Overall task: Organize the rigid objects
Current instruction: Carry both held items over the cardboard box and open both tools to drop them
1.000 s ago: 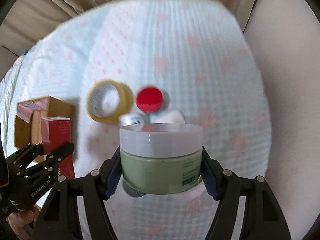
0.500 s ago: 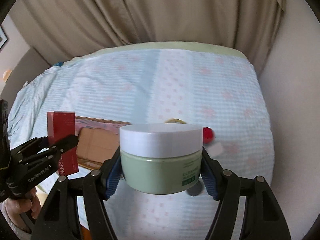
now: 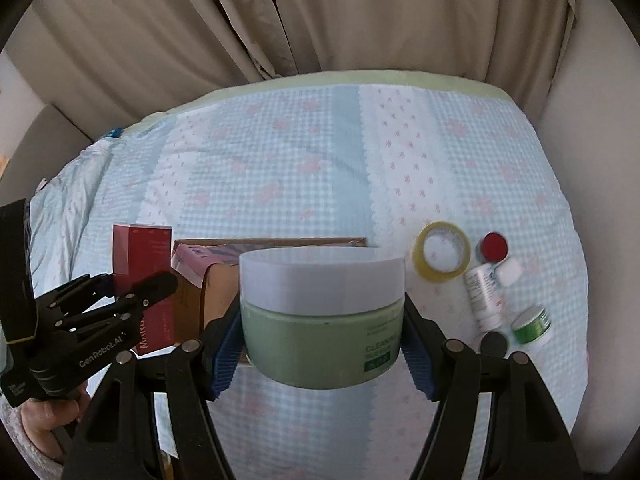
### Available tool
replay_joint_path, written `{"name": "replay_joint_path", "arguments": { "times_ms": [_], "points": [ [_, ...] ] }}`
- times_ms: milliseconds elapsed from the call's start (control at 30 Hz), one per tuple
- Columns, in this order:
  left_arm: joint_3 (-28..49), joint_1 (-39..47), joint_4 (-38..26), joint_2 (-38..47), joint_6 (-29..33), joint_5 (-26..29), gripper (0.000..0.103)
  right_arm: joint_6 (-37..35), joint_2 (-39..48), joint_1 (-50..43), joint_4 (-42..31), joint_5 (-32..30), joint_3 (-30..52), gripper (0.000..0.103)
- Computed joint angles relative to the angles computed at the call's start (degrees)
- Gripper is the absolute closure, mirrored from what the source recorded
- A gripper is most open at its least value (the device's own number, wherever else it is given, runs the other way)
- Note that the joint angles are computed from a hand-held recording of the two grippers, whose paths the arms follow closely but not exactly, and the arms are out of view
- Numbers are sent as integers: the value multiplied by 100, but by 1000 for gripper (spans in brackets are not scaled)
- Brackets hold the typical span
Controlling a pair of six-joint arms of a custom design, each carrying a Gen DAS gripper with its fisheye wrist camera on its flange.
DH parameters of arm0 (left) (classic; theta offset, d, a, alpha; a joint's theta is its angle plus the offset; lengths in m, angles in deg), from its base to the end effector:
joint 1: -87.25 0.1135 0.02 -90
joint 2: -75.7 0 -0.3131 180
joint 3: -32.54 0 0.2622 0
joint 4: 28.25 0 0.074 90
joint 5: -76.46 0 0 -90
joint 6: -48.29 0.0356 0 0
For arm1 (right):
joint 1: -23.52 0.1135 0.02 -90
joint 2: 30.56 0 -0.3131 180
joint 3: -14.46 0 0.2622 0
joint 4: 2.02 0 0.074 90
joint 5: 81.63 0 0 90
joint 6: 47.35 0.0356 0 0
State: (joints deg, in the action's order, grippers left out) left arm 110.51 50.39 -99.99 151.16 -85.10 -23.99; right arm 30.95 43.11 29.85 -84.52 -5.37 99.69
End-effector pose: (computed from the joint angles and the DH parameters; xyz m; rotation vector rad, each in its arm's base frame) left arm 0.1975 -0.1400 0.3261 -0.2023 2.7385 -0.1323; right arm 0.2220 0.0331 0.3639 -0.4916 2.7392 0.3130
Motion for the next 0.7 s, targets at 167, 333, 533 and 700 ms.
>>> {"name": "replay_joint_path", "arguments": {
  "times_ms": [167, 333, 533, 700],
  "points": [
    [-573, 654, 391, 181, 1212, 456, 65, 584, 133, 950, 405, 515, -546, 37],
    [-997, 889, 968, 708, 1996, 680, 65, 615, 503, 1497, 1080, 759, -1202, 37],
    [-1295, 1114, 1598, 1650, 2628, 1016, 65, 181, 1266, 1716, 2213, 882, -1984, 37],
    [-1324, 1140, 2004, 2248, 3063, 907, 65, -404, 1658, 1887, 3051, 969, -2405, 37]
  ]
}}
